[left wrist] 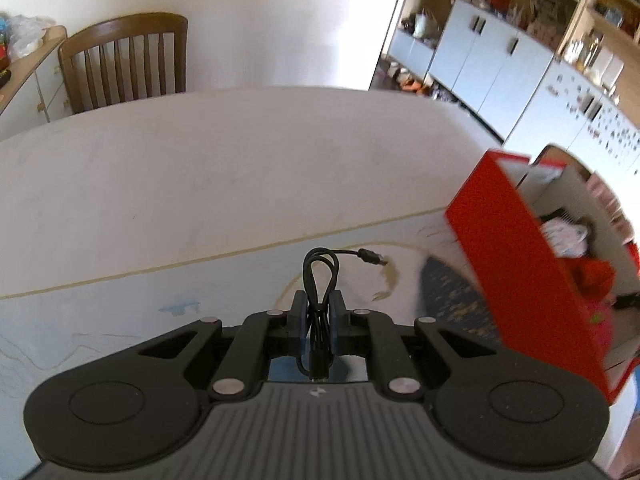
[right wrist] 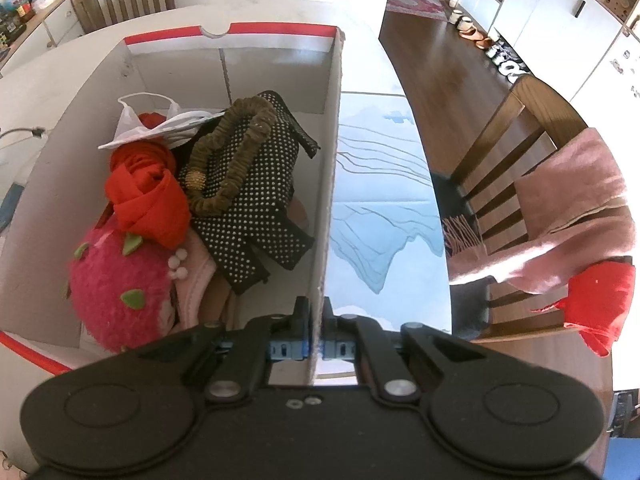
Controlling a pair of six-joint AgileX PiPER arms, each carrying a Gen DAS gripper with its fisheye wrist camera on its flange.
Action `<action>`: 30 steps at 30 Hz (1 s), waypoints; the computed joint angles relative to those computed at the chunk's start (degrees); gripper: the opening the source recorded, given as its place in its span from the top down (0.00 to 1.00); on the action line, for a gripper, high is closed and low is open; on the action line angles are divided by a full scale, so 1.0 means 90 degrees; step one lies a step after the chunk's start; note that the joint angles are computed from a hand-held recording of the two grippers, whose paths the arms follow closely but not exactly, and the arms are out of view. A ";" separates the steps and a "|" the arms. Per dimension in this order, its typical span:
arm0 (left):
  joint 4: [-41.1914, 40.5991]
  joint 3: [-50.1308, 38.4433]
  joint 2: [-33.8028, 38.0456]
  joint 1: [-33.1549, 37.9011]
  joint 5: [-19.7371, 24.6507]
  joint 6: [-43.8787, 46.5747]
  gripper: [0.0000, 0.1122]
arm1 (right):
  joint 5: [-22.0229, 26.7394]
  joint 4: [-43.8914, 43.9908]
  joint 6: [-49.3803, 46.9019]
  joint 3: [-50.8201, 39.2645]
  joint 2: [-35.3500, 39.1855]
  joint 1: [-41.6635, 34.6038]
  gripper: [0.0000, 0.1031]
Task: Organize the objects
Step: 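Lift the USB cable with the left gripper and carry it over the box, then lower the cable into the box and open the left gripper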
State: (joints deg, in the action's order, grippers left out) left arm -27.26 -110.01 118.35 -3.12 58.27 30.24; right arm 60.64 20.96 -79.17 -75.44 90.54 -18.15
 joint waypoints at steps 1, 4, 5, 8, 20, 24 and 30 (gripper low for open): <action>-0.0074 0.0042 -0.0085 0.0005 0.0018 -0.0019 0.92 | 0.0003 0.0016 -0.0024 0.0005 -0.0001 -0.0009 0.97; -0.0171 0.0227 -0.0371 -0.0066 -0.0014 -0.0072 0.92 | 0.0043 0.0079 -0.0129 0.0008 -0.0009 -0.0040 0.97; -0.0204 0.0300 -0.0473 -0.0105 -0.0043 -0.0089 0.92 | 0.0060 0.0097 -0.0168 0.0003 -0.0005 -0.0049 0.97; -0.0260 0.0424 -0.0715 -0.0214 -0.0048 -0.0096 0.92 | 0.0092 0.0153 -0.0239 -0.0021 0.0033 -0.0087 0.97; -0.0475 0.0446 -0.1189 -0.1109 0.0013 -0.0331 0.91 | 0.0285 0.0385 -0.0552 -0.0123 0.0149 -0.0273 0.96; -0.0445 0.0303 -0.1154 -0.1568 -0.0001 -0.0481 0.91 | 0.0378 0.0432 -0.0599 -0.0195 0.0197 -0.0309 0.96; -0.0375 -0.0136 -0.0855 -0.2304 0.0011 -0.0692 0.91 | 0.0439 0.0489 -0.0681 -0.0229 0.0241 -0.0355 0.96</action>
